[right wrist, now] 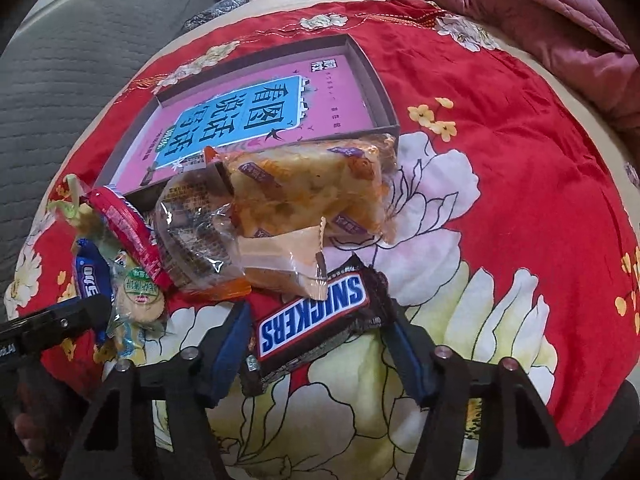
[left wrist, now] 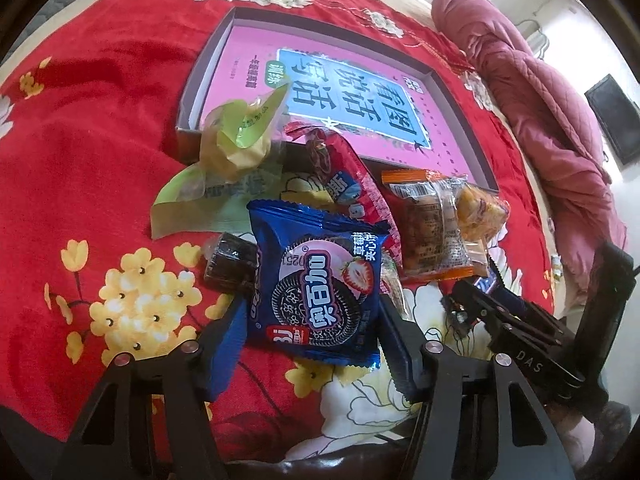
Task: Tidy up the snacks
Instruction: 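Grasp the Snickers bar with the right tool while the left tool grasps the blue cookie pack, then lift the Snickers bar with the right tool while the left tool lifts the cookie pack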
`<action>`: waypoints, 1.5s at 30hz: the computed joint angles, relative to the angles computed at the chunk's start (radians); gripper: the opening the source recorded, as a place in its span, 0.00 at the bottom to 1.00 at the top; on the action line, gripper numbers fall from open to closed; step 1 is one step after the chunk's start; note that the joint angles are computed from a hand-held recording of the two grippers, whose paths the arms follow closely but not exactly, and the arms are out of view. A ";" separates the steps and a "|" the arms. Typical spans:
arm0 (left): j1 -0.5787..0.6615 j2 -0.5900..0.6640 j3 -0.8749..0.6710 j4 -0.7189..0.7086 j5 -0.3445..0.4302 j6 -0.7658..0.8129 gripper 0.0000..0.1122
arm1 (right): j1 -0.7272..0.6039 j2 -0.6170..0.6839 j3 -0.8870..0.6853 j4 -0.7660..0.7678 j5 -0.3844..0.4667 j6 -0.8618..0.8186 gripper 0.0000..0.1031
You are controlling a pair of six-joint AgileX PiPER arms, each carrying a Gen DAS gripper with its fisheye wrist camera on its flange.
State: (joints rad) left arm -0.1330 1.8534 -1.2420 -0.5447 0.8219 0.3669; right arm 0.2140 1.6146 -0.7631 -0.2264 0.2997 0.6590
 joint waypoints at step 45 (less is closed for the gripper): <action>0.080 -0.083 -0.010 -0.109 0.045 0.097 0.51 | -0.009 -0.224 0.122 -0.386 -0.134 0.359 0.49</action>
State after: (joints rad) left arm -0.0533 1.7709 -1.2522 -0.6534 0.8665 0.4635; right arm 0.2054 1.3904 -0.6413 -0.6126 0.1653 1.0177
